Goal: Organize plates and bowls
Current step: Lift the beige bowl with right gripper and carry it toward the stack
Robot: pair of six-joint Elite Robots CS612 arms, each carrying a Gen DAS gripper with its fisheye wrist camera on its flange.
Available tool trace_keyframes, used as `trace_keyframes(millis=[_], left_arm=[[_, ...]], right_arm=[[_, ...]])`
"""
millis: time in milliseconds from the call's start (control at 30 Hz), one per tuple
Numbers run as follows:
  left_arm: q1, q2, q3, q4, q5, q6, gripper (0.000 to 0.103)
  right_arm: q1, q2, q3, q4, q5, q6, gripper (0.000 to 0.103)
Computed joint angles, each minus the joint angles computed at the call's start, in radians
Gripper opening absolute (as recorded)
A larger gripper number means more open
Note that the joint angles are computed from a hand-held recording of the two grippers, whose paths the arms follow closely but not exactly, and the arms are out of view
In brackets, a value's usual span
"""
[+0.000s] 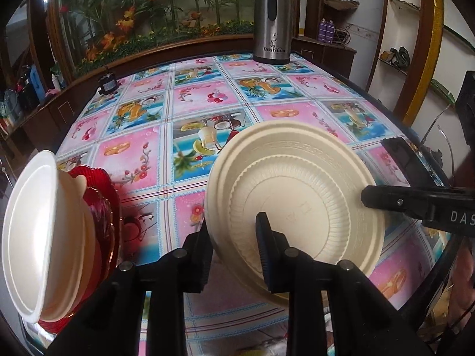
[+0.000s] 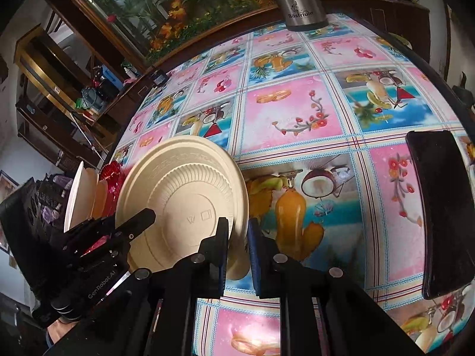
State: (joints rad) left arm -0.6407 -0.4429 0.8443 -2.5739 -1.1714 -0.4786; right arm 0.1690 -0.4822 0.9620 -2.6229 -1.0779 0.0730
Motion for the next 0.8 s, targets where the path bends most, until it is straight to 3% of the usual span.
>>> trace_keyframes(millis=[333,800], left_arm=[[-0.004,-0.054,0.1,-0.089,0.022,-0.009,0.029],[-0.006,-0.065,0.129,-0.109,0.041,-0.005,0.029]], right_arm=[[0.011,-0.031,0.042,-0.046,0.005,-0.021,0.015],[0.021,-0.031,0.044,-0.046,-0.011,-0.032,0.015]])
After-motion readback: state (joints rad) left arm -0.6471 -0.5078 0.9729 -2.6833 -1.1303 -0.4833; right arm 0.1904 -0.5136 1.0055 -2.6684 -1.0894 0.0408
